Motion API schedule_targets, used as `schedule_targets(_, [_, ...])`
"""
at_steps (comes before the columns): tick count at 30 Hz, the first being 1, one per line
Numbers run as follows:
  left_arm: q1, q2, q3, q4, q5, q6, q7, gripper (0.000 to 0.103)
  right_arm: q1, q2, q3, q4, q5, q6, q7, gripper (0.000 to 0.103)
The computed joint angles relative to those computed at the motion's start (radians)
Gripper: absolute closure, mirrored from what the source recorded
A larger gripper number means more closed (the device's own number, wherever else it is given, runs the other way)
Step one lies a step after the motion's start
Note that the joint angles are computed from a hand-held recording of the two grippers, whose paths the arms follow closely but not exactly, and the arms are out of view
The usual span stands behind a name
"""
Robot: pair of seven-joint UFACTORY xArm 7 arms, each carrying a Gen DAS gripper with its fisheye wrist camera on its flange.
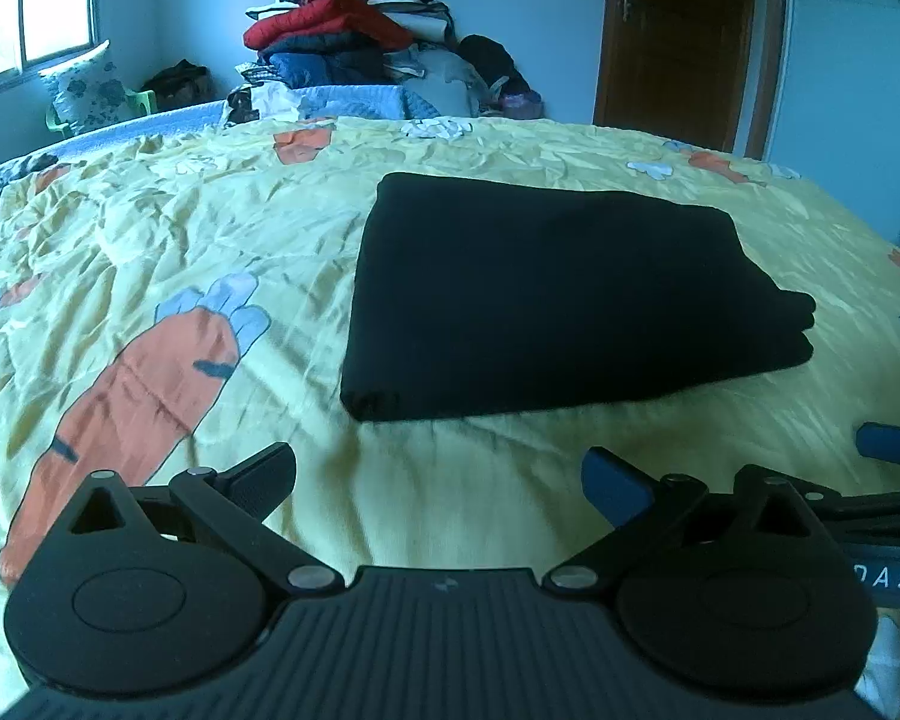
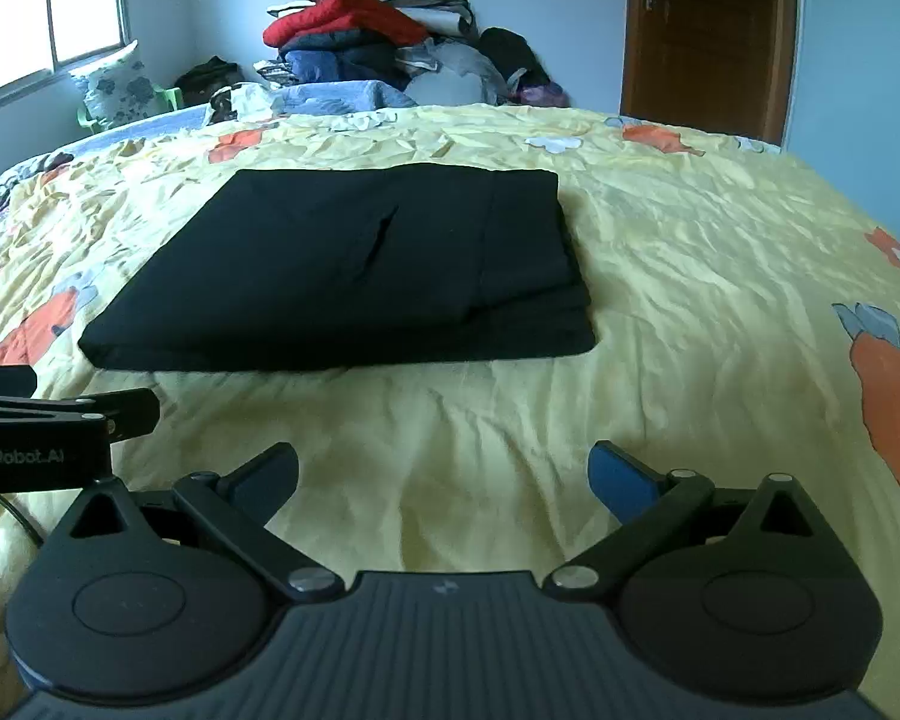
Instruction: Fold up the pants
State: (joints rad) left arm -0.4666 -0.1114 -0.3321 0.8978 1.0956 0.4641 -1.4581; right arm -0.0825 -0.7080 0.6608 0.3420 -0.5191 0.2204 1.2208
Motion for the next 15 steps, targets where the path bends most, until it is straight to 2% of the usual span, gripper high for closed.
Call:
schedule_targets(11, [0.004, -0.052, -0.031, -0.064, -0.020, 0.037, -0.026, 0.001, 0.065, -0.057, 0.020, -0.028, 0.007, 0.045, 0.040, 0.000])
schedule_targets(15, [0.009, -0.052, -0.045, -0.073, 0.020, 0.051, -0.071, 0.000, 0.059, -0.072, 0.041, -0.038, -0.004, 0.047, 0.068, 0.000])
